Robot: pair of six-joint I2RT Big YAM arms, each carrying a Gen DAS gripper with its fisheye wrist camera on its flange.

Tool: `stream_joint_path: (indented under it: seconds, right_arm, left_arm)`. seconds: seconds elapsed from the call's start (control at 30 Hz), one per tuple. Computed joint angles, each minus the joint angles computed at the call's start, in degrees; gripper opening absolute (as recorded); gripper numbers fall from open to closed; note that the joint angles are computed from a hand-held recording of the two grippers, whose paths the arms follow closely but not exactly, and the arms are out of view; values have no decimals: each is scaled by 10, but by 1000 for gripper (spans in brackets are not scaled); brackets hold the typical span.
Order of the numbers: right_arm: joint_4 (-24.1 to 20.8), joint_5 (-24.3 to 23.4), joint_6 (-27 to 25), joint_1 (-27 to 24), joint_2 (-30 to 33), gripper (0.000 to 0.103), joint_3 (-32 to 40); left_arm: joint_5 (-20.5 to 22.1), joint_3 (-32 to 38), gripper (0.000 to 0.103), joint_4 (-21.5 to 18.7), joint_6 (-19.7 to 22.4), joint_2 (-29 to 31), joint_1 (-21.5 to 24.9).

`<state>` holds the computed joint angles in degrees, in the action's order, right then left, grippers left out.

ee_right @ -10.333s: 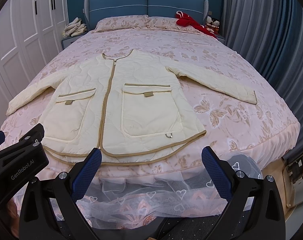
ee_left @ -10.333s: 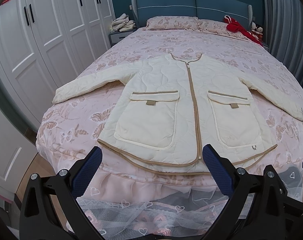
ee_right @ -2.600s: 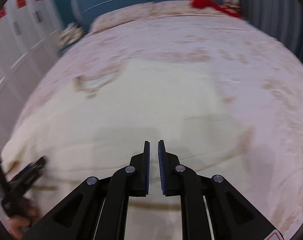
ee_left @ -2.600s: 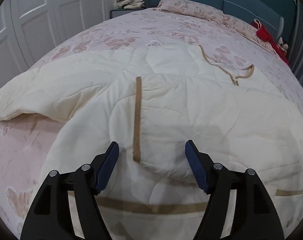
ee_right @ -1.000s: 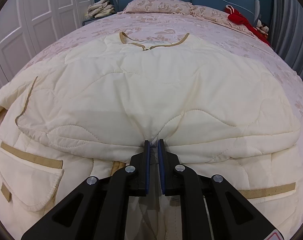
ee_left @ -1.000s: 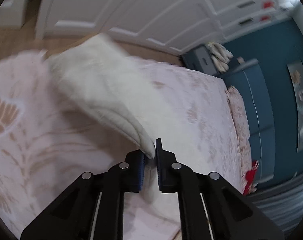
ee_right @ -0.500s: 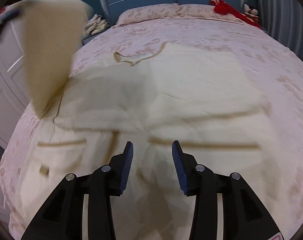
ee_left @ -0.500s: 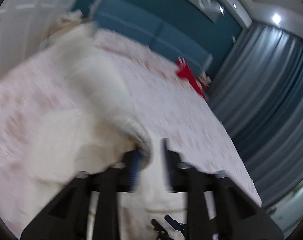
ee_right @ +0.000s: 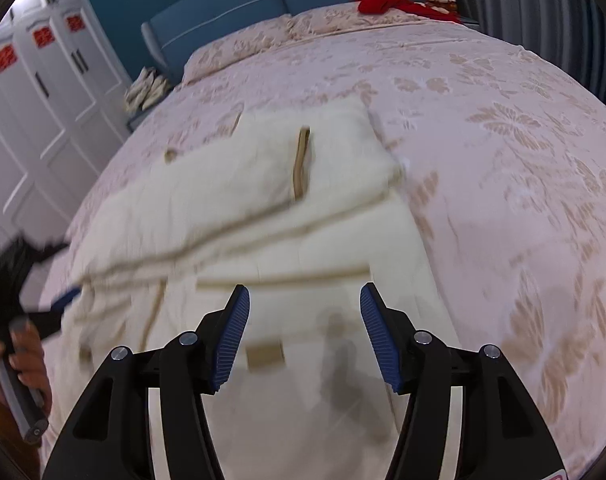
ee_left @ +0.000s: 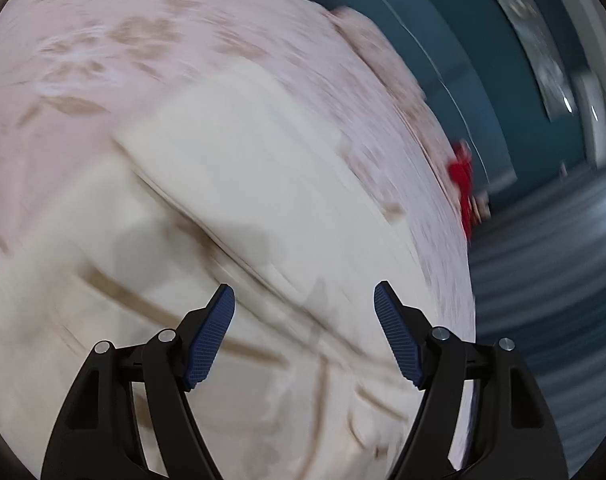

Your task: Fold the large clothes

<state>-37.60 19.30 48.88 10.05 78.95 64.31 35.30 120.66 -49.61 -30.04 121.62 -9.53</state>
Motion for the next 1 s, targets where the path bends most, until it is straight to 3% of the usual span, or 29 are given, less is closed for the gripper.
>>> stream_joint_path:
  seconds: [0.13,0.27,0.43,0.47,0.5,0.53,0.67,0.73,0.83,0.9,1.0]
  right_arm:
    - [31,-32,0,-35,30,57,32]
    - [30,-51,4,-64,80,57,80]
    - [13,-110,17,-90,144,57,131]
    - [10,-119,14,-90,151,41,139]
    - [6,-130,3,-90,160,20,153]
    - [7,-131,-8,-88,161,15,160]
    - [72,-76,-59,-71,112,13,158]
    - [84,-42,-82,-62,92,13,156]
    - [35,0,-103,-61,104,13,166]
    - [-7,-26,-91,-73,132,13,169]
    - [-33,-55,-71,-83,158,13,160]
  left_arm:
    - [-23,67,70,-4,-35,53,29]
    - [-7,103,69,2,-91,93,50]
    - [10,171,53,-34,-117,144,55]
    - [9,192,49,-48,-119,154,54]
    - [7,207,38,-61,-118,161,55]
    - [6,211,28,-65,-116,161,56]
    - [6,190,14,-31,-113,138,62]
    - [-17,168,0,-16,-84,119,58]
    - [-81,150,0,-21,-16,104,45]
    - [-78,170,0,-61,0,120,39]
    - [-67,125,0,-50,10,93,33]
